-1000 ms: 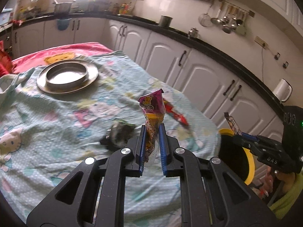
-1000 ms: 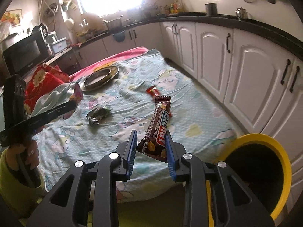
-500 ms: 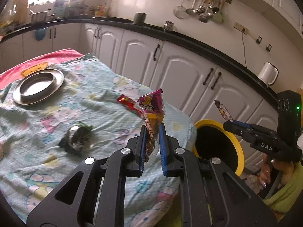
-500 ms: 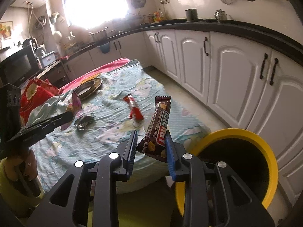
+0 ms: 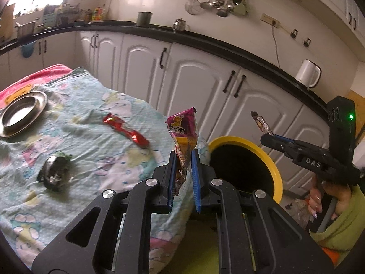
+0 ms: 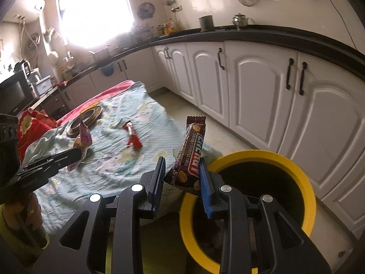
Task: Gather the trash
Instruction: 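Carry the pink wrapper and chocolate bar over the yellow bin and open both tools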
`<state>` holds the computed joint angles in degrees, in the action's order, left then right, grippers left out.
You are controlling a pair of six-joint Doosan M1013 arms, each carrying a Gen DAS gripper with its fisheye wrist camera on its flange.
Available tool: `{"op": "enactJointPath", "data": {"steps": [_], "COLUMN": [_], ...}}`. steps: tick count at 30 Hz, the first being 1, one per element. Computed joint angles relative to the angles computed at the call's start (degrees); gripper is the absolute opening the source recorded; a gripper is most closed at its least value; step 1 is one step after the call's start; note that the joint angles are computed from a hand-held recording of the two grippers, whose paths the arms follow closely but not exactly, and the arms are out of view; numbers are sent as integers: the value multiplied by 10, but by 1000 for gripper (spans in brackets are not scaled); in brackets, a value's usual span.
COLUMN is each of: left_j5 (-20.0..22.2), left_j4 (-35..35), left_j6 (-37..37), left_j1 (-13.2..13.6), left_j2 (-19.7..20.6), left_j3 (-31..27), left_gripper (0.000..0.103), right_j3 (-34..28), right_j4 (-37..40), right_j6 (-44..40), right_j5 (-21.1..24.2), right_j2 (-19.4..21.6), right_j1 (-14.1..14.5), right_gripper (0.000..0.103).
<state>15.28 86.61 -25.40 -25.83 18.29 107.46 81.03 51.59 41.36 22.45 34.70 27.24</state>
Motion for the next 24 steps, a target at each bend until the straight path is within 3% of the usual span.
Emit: {"op": "enactJointPath", "data": {"steps": [14,24], "left_j5": [-40,-63], "left_j4": [-89,-231], "left_j6": [128,286], "left_j1": [-13,-18], "left_j2": [34,58], "left_j3": [-40,-65], "left_gripper": [8,8], "right_j3": [25,29], "right_j4": [-7,-74], "right_j6": [38,118], "right_j5": [-34,-35], "right_j2": [-5,1], "right_j1": [-24,-37], "right_gripper": [28,28]}}
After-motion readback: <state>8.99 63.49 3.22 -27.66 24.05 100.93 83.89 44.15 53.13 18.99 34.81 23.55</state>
